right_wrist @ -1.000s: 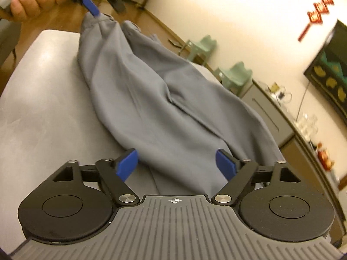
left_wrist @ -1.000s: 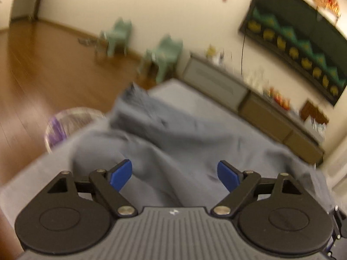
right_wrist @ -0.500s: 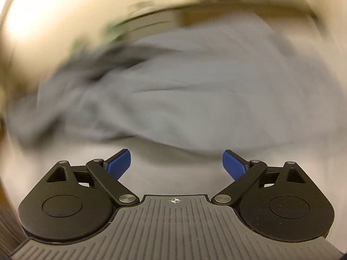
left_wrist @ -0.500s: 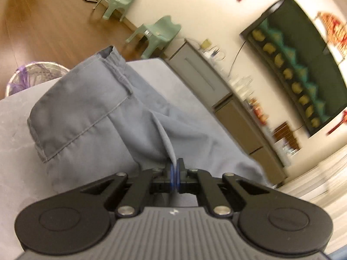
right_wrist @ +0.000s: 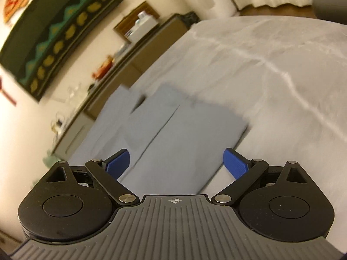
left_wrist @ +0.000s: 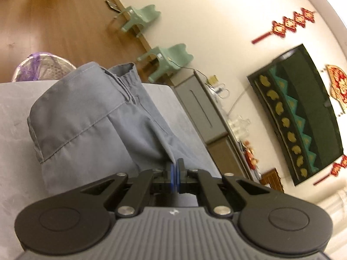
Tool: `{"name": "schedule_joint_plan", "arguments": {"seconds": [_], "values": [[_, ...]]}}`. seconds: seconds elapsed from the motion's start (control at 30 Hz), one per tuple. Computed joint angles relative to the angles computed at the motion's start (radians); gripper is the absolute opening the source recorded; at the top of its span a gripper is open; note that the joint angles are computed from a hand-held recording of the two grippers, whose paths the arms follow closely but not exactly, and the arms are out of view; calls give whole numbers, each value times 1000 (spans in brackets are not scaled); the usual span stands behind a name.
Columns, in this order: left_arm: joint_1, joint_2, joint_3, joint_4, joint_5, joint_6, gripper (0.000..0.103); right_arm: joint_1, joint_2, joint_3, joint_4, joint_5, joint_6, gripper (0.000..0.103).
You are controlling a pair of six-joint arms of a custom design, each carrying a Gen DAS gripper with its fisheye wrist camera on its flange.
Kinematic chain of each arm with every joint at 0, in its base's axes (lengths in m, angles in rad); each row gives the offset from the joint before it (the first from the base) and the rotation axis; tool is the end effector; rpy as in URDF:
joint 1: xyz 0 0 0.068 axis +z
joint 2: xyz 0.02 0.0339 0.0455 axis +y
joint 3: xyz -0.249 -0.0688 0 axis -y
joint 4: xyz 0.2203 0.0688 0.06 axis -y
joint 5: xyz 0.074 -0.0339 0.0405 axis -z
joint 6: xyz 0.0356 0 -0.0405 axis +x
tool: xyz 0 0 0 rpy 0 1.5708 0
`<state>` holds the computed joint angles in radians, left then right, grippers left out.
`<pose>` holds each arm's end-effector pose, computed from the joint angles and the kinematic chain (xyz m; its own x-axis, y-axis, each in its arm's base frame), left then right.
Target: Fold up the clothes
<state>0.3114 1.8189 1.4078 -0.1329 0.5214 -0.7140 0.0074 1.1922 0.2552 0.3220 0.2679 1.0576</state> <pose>0.3831 0.1047 0.2676 -0.4640 -0.7459 -0.4778 -0.2168 0.6187 -0.7552 0.1953 -0.0080 0.1404 -0.1011 0.8394 -0.5341 0.6053 0.4779 0.6366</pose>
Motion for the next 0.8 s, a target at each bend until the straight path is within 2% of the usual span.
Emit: {"name": "schedule_joint_plan", "arguments": {"seconds": [0.1, 0.2, 0.3, 0.33, 0.4, 0.43, 0.47, 0.53, 0.57, 0.6, 0.63, 0.67, 0.73, 0.77, 0.8], "values": [[-20, 12, 26, -9, -41, -5, 2, -94, 26, -27, 107, -125, -11, 98], [-28, 22, 40, -21, -51, 0, 2, -174, 155, -25, 280, -341, -80, 98], [-26, 29, 52, -45, -49, 31, 3, -178, 278, 47, 334, -436, -154, 98], [-32, 37, 67, -68, -58, 52, 3, -177, 309, 77, 326, -451, -177, 93], [-49, 63, 112, -122, -81, 90, 3, -169, 351, 153, 245, -422, -215, 52], [-64, 93, 154, -162, -98, 103, 2, -170, 379, 183, 216, -417, -225, 11], [-78, 124, 198, -202, -116, 116, 2, -176, 409, 198, 220, -417, -228, 6], [-107, 203, 323, -290, -134, 143, 2, -175, 429, 222, 222, -389, -247, 5], [-124, 250, 394, -298, -125, 156, 1, -176, 408, 229, 234, -354, -255, 3], [-128, 254, 415, -245, -86, 138, 1, -177, 389, 239, 247, -320, -265, 1], [-123, 221, 386, -121, -30, 85, 1, -182, 350, 234, 276, -278, -280, 0], [-120, 186, 333, 51, 15, 13, 1, -197, 263, 202, 302, -241, -303, 0], [-104, 60, 113, 447, 99, -103, 1, -242, 51, 150, 233, -233, -341, 0], [-89, -1, 18, 570, 150, -125, 1, -269, -55, 137, 185, -235, -361, 0], [-69, -59, -77, 647, 195, -139, 1, -301, -154, 128, 117, -247, -380, 0]]}}
